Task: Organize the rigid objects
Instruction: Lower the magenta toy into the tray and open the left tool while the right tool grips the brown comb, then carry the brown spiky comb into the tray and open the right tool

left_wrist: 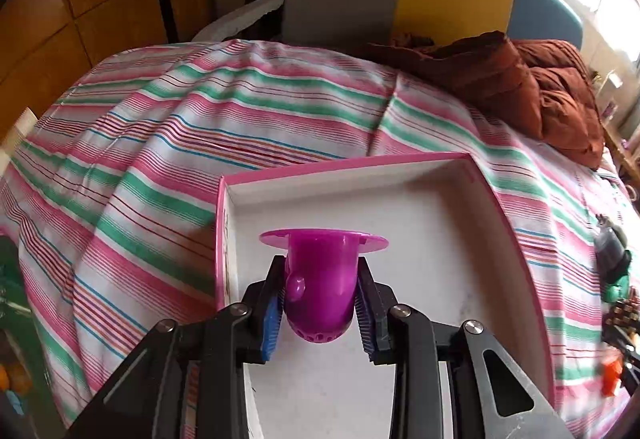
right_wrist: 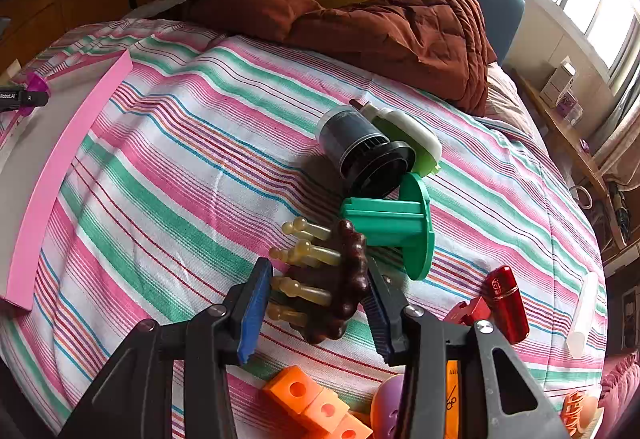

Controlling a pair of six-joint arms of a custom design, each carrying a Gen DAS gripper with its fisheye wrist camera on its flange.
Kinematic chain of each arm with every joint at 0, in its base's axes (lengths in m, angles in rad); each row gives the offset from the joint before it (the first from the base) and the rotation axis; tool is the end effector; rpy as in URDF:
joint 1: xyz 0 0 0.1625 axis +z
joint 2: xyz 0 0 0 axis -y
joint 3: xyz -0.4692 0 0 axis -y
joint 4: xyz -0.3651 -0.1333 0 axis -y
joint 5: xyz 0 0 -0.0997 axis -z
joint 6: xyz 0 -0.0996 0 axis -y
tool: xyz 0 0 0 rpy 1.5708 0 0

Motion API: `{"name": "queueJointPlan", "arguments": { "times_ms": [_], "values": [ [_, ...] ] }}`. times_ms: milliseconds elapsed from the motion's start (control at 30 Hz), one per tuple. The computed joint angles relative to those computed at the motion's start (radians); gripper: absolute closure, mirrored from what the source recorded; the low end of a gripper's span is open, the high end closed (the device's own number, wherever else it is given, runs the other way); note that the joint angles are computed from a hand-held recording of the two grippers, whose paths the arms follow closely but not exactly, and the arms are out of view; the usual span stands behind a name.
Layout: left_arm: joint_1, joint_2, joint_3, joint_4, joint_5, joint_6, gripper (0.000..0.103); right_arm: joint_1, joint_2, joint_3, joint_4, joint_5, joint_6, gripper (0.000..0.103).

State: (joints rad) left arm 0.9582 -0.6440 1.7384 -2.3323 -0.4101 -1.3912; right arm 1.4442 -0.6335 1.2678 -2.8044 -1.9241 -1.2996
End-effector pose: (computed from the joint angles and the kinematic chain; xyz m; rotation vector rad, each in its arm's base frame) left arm -0.1749 -0.6396 0.0496 -0.5771 2.0099 -0.9601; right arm -0.0039 -0.8133 0.2030 1.2564 -2.1375 0.2894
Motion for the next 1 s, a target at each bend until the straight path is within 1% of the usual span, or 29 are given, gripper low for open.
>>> {"name": "queueJointPlan", "arguments": {
  "times_ms": [33, 67, 100, 133, 200, 233, 300, 400, 467, 533, 633, 800, 1000],
  "values": [
    [0.003, -0.001, 0.002, -0.002, -0.001, 0.000, 0.070, 0.000, 0.001, -0.002, 0.002, 0.000, 0.001, 0.058],
    [0.004, -0.004, -0.001, 0.028, 0.004, -0.027, 0.070, 0.000, 0.001, -0.002, 0.002, 0.000, 0.001, 0.058],
    [0.003, -0.008, -0.001, 0.053, 0.008, -0.049, 0.064, 0.000, 0.000, -0.002, 0.002, 0.000, 0.001, 0.058],
    [0.003, -0.010, 0.003, 0.054, 0.012, -0.056, 0.056, 0.000, 0.001, -0.003, 0.002, 0.000, 0.001, 0.058],
    [-0.006, -0.016, 0.024, 0.045, 0.026, -0.078, 0.050, 0.000, 0.001, -0.003, 0.003, -0.001, 0.000, 0.058],
    [-0.009, -0.018, 0.032, 0.030, 0.030, -0.072, 0.050, 0.000, 0.001, -0.003, 0.002, 0.000, 0.000, 0.058],
    [-0.024, -0.024, 0.039, 0.071, 0.039, -0.113, 0.050, 0.000, 0.001, -0.004, 0.004, -0.001, 0.003, 0.058],
    [-0.062, -0.038, 0.058, 0.162, 0.056, -0.220, 0.050, 0.001, 0.001, -0.004, 0.003, -0.001, 0.001, 0.058],
    [-0.096, -0.044, 0.078, 0.216, 0.068, -0.303, 0.046, 0.001, 0.001, -0.004, 0.002, -0.001, 0.000, 0.058],
    [-0.129, -0.042, 0.086, 0.275, 0.065, -0.376, 0.045, 0.000, 0.001, -0.003, 0.000, -0.001, -0.002, 0.058],
    [-0.175, -0.025, 0.089, 0.331, 0.047, -0.447, 0.045, 0.001, -0.001, 0.003, -0.010, -0.001, -0.010, 0.058],
    [-0.237, 0.033, 0.060, 0.385, 0.014, -0.492, 0.045, 0.000, -0.009, 0.017, -0.007, 0.010, -0.018, 0.058],
    [-0.281, 0.084, 0.020, 0.420, -0.009, -0.500, 0.044, -0.001, -0.034, 0.054, 0.031, 0.048, -0.054, 0.058]
  ]
}}
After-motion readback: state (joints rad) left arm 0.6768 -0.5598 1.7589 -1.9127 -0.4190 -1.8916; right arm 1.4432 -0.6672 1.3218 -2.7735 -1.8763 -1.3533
